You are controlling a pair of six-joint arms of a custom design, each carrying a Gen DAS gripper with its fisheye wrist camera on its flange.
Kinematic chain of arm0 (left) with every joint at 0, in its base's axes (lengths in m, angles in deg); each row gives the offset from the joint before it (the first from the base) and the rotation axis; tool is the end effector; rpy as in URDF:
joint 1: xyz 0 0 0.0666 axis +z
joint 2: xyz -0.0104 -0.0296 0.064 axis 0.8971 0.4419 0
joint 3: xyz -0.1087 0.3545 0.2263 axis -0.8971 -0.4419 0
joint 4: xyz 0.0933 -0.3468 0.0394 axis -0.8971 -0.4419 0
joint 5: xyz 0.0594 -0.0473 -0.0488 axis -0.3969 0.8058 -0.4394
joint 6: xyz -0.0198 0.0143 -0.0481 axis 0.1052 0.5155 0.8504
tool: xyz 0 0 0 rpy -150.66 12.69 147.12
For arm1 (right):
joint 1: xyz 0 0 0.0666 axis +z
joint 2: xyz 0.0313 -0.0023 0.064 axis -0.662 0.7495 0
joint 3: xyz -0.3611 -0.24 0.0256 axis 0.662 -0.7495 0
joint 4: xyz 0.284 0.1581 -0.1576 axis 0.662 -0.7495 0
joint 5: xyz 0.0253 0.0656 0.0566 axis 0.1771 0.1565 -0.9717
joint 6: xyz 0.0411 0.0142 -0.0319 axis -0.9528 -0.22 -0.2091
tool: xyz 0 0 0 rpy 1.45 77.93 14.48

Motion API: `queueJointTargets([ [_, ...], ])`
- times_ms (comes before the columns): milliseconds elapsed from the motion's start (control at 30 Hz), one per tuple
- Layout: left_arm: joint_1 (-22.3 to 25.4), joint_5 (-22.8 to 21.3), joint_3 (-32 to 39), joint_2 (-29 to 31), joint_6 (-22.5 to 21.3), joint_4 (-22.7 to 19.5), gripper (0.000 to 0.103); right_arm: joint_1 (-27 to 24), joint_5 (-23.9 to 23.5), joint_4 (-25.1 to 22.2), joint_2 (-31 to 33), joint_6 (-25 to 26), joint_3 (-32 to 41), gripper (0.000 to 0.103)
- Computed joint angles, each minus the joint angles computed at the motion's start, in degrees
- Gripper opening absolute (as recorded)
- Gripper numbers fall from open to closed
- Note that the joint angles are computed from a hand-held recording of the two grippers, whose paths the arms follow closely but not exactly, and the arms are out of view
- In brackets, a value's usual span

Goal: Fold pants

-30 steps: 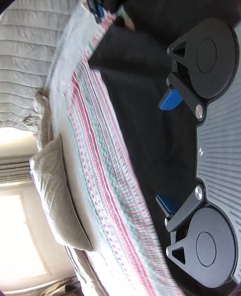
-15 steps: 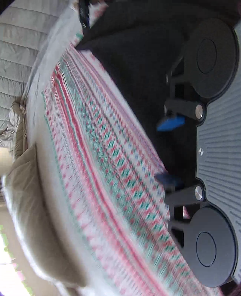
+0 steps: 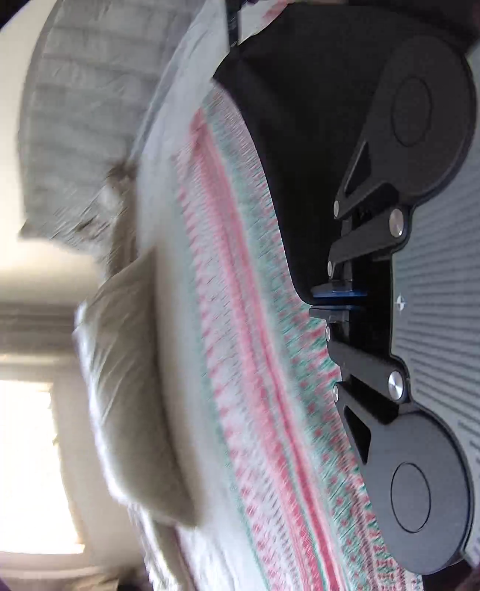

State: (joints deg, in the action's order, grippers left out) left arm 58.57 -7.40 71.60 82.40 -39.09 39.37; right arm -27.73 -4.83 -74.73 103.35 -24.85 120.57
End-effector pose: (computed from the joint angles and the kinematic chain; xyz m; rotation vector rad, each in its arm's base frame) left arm 0.6367 -0.0655 0.4328 0.3458 2.1534 -0.1982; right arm 0.5599 0.1221 0.4119 0.2933 2.2493 -0.1715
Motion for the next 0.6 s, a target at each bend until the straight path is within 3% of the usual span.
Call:
queueJointTargets([
  [133, -1.72, -7.33, 1.40, 2.73, 4.12, 2.84, 0.006, 0.34, 2.84, 1.72, 3.02, 1.73, 2.95, 0.005],
  [200, -2.89, -12.45, 4.40, 5.35, 5.15, -0.77, 0.014, 0.06, 2.57, -0.07, 5.14, 0.04, 5.12, 0.014],
  [267, -3.69, -14.94, 3.83, 5.30, 4.85, -0.03, 0.021, 0.08, 4.42, -3.90, 6.80, -2.17, 7.40, 0.023],
  [333, -3.65, -12.72, 2.08, 3.60, 3.56, 0.59, 0.043, -0.03, 4.94, -6.62, 6.32, -1.94, 7.65, 0.031],
  [400, -4.02, -11.44, -0.62, 1.24, 0.52, 1.76, 0.054, -0.62, 3.35, -11.02, 4.80, -2.51, 7.95, 0.044],
  [600, -4.91, -3.40, -10.46, -6.75, -4.06, 4.18, 0.062, -1.69, -1.64, -19.33, -1.18, -5.40, 4.92, 0.045],
])
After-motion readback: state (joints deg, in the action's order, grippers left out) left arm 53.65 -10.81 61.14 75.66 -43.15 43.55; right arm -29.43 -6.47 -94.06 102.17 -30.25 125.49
